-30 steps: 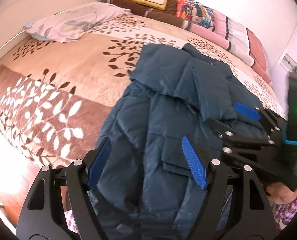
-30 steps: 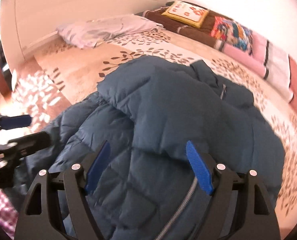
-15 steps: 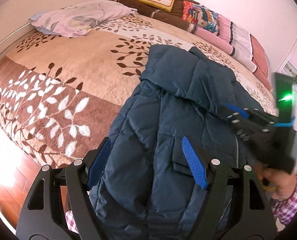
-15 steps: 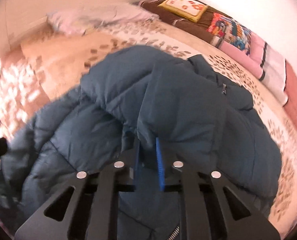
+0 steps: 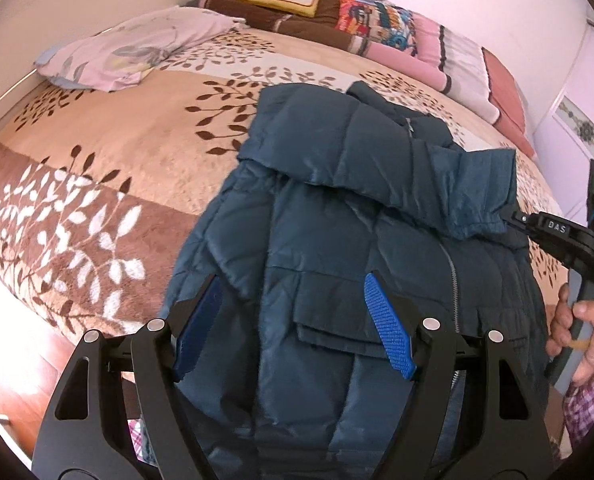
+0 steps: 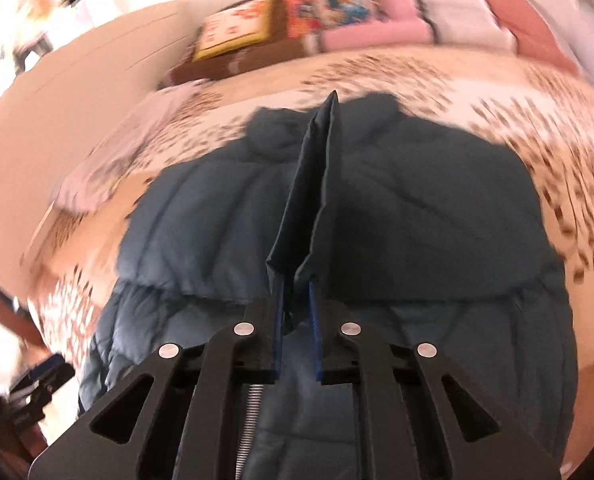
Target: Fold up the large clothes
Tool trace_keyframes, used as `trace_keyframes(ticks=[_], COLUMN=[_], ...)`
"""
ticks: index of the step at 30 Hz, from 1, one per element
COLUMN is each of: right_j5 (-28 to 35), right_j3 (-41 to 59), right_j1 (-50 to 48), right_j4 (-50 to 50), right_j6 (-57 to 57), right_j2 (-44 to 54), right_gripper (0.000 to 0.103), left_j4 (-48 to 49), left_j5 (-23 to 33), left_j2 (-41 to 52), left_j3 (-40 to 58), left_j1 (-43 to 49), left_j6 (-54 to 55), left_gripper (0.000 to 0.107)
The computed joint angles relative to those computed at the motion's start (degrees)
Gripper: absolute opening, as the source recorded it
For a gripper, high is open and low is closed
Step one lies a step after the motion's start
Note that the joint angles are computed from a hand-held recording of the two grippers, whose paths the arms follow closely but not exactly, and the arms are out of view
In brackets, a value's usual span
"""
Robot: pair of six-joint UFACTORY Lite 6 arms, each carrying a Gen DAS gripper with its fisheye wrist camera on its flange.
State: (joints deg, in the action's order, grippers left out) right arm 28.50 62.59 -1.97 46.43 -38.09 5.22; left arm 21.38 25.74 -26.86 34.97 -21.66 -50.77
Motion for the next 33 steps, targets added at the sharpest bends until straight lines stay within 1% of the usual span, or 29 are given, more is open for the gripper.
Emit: trace_keyframes(ticks=[6,9,13,15,16,17,18,19,21,23,24,25,26,27,28,29,30,31,33], right_j5=[4.57,6.85,7.88,10.0,11.64,12.82,13.16,12.75,12.84,10.97,9.45,7.67,6.52,6.12,5.6,4.45,3.93,3.01,1.99], right_j3=[1.69,3.06,1.73,0.58,0.99,1.1,-0.4,-2.04,-3.0,-2.16,-1.77,-1.07,-0.39,0.71,1.64,2.28,2.35,2.18,1.41], right_j1=[-9.86,-12.52,-15.07,-16.46,-17.32,-18.03,-18.72,-19.23,-18.8,-16.52,-15.0,-13.34,-12.21,-11.14,-10.17,-9.07,-8.84,-8.47,-8.6], right_j4=[5.76,4.59,5.59,7.55,8.91,9.95,12.04,14.63,16.83,14.64,13.34,11.14,9.22,7.59,6.01,3.73,3.3,2.55,3.2], right_j6=[-3.02,-1.02,-1.47,-3.42,-4.42,-5.05,-6.04,-7.96,-10.57,-9.39,-8.49,-6.5,-4.61,-2.9,-1.35,0.74,0.83,1.48,0.08], right_j2=[6.46,9.16,8.12,6.7,7.24,7.46,6.13,4.76,3.79,3.99,4.23,4.78,5.54,6.92,8.14,8.98,9.34,9.17,8.4], right_gripper=[0.011,0.011,0.011,0.011,0.023,0.056,0.072,0.081,0.081,0.078,0.074,0.068,0.056,0.051,0.038,0.03,0.017,0.009,0.006], left_j4=[4.02,5.47,6.79,6.95,7.13,7.3,7.21,6.97,7.18,7.31,7.4,7.62,7.71,7.61,7.68,7.79,7.87,8.03,7.88], left_j5=[1.82,2.65,3.34,3.35,3.38,3.35,3.24,3.06,2.95,3.03,3.17,3.35,3.42,3.41,3.46,3.58,3.66,3.76,3.77], left_j2=[3.15,4.6,5.97,6.5,6.82,6.91,7.06,7.21,7.6,7.77,7.75,7.64,7.58,7.45,7.3,7.15,6.98,6.8,6.35], left_j3=[2.51,3.66,4.73,4.94,5.07,4.99,4.99,4.98,4.96,4.88,4.83,4.74,4.68,4.59,4.46,4.33,4.17,4.01,3.53], left_j1=[-4.66,-6.43,-7.62,-7.75,-7.86,-8.01,-8.01,-7.88,-8.04,-8.24,-8.42,-8.56,-8.63,-8.58,-8.54,-8.49,-8.4,-8.39,-7.84], left_j6=[-5.48,-7.37,-8.97,-9.43,-9.79,-10.15,-10.21,-9.97,-10.17,-10.27,-10.4,-10.7,-10.92,-10.88,-10.96,-11.04,-11.07,-11.28,-11.14], left_gripper=[0.073,0.073,0.073,0.073,0.073,0.073,0.073,0.073,0.073,0.073,0.073,0.073,0.073,0.073,0.073,0.073,0.073,0.073,0.073])
